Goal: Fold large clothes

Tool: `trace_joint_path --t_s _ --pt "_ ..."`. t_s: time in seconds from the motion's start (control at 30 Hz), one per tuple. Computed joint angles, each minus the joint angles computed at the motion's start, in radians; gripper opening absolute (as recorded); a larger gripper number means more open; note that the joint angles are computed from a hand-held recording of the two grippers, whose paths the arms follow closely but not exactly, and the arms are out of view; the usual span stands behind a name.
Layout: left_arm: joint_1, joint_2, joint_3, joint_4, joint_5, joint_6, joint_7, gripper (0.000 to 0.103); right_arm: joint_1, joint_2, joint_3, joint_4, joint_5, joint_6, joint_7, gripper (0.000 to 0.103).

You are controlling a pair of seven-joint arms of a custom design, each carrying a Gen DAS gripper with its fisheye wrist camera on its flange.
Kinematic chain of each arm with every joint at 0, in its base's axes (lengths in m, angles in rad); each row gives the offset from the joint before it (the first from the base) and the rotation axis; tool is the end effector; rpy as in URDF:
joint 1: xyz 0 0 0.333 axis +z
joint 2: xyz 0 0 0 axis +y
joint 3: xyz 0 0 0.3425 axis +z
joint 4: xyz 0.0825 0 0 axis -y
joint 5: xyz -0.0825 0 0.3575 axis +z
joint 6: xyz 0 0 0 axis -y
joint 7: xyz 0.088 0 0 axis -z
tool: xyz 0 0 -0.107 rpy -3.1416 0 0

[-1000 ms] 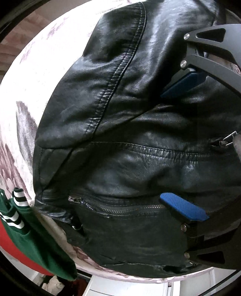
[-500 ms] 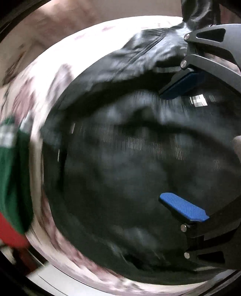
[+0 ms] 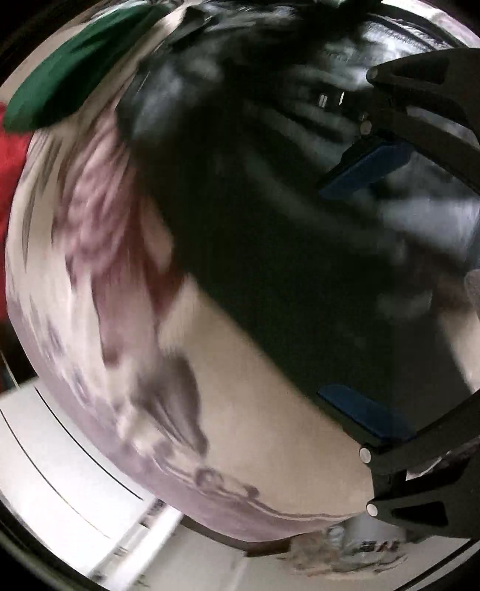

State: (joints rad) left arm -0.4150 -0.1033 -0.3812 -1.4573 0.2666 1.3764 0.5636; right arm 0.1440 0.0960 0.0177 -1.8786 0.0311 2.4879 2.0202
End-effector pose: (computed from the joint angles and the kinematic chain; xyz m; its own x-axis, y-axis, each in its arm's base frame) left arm 0.3416 -0.3240 0.7363 0.2785 -0.9506 -0.1374 -0.9358 -0.2364 -0.2616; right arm 0.5975 0.0969 0.5514 -0.2412 -0.9402 -0.2404 -0.8426 0.3258 -0.4288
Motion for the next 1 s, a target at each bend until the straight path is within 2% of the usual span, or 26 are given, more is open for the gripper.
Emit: trace_joint_path --t_s 0.07,0.1,0.2,0.23,0.27,0.3,0.33,0.37,0.4,0.43,0.47,0.5,0.53,0.57,0.6,0.67,0.7,0.73,0.77,0.8,0.87,0.9,0.93,1.0 --pt "0.021 -0.058 0.024 -0.053 -0.034 0.010 0.002 0.103 0.124 0.143 -0.039 0.112 -0.064 -0.055 -0.039 0.005" --pt "0.032 -0.080 0.027 -0.068 -0.051 0.012 0.003 0.103 0.164 0.210 -0.030 0.162 -0.108 -0.071 -0.051 0.005" --pt "0.070 -0.163 0.039 -0.137 -0.101 0.031 0.016 0.103 0.174 0.305 0.054 0.225 -0.242 -0.136 0.019 0.005" --pt "0.085 -0.183 0.043 -0.152 -0.119 0.033 0.023 0.103 0.163 0.324 0.068 0.235 -0.272 -0.147 0.027 0.006" --pt "0.097 -0.196 0.037 -0.151 -0.133 0.024 0.019 0.103 0.141 0.333 0.111 0.253 -0.307 -0.177 0.064 0.011" --pt "0.112 -0.222 0.044 -0.169 -0.151 0.026 0.026 0.103 0.113 0.332 0.133 0.258 -0.289 -0.185 0.056 0.012" --pt "0.125 -0.247 0.050 -0.184 -0.166 0.022 0.037 0.103 0.085 0.323 0.147 0.254 -0.210 -0.188 0.008 0.017" --pt "0.139 -0.263 0.050 -0.189 -0.170 0.007 0.049 0.103 0.063 0.320 0.157 0.282 -0.117 -0.241 -0.046 0.031" --pt "0.151 -0.273 0.040 -0.180 -0.171 -0.017 0.053 0.103 0.015 0.300 0.171 0.282 0.046 -0.289 -0.102 0.044" --pt "0.163 -0.294 0.041 -0.188 -0.173 -0.032 0.064 0.103 -0.006 0.255 0.150 0.258 0.176 -0.282 -0.163 0.062" --pt "0.175 -0.305 0.038 -0.187 -0.178 -0.046 0.073 0.103 -0.006 0.183 0.096 0.199 0.314 -0.299 -0.185 0.062" --pt "0.187 -0.317 0.039 -0.191 -0.185 -0.063 0.085 0.103 0.019 0.121 0.041 0.134 0.383 -0.262 -0.198 0.062" --pt "0.200 -0.326 0.038 -0.195 -0.191 -0.078 0.092 0.103 0.017 0.038 0.006 0.049 0.387 -0.240 -0.168 0.062" --pt "0.210 -0.333 0.034 -0.199 -0.193 -0.083 0.098 0.103 0.012 -0.016 -0.009 -0.012 0.321 -0.229 -0.110 0.062" --pt "0.219 -0.337 0.028 -0.198 -0.192 -0.093 0.106 0.103 0.002 -0.062 -0.018 -0.046 0.185 -0.266 -0.016 0.062" --pt "0.232 -0.334 0.016 -0.194 -0.194 -0.103 0.117 0.103 0.000 -0.127 -0.037 -0.097 -0.119 -0.433 0.123 0.062" --pt "0.236 -0.330 0.009 -0.192 -0.196 -0.101 0.120 0.103 0.021 -0.142 -0.065 -0.124 -0.211 -0.504 0.147 0.062" --pt "0.238 -0.319 -0.002 -0.185 -0.189 -0.104 0.123 0.103 0.010 -0.154 -0.069 -0.166 -0.276 -0.562 0.164 0.062" --pt "0.238 -0.310 -0.012 -0.178 -0.183 -0.105 0.127 0.103 -0.016 -0.166 -0.064 -0.206 -0.287 -0.570 0.168 0.062" --pt "0.235 -0.304 -0.016 -0.175 -0.178 -0.100 0.136 0.103 -0.021 -0.184 -0.091 -0.267 -0.284 -0.544 0.179 0.062" --pt "0.228 -0.282 -0.032 -0.158 -0.162 -0.100 0.152 0.103 -0.040 -0.220 -0.129 -0.364 -0.248 -0.404 0.183 0.062" --pt "0.222 -0.272 -0.037 -0.149 -0.153 -0.101 0.159 0.103 -0.036 -0.234 -0.152 -0.397 -0.270 -0.340 0.211 0.062" --pt "0.217 -0.260 -0.044 -0.139 -0.142 -0.102 0.163 0.103 -0.052 -0.259 -0.168 -0.449 -0.320 -0.236 0.285 0.062" --pt "0.207 -0.233 -0.056 -0.111 -0.120 -0.109 0.160 0.103 -0.106 -0.275 -0.177 -0.500 -0.323 -0.137 0.379 0.061"
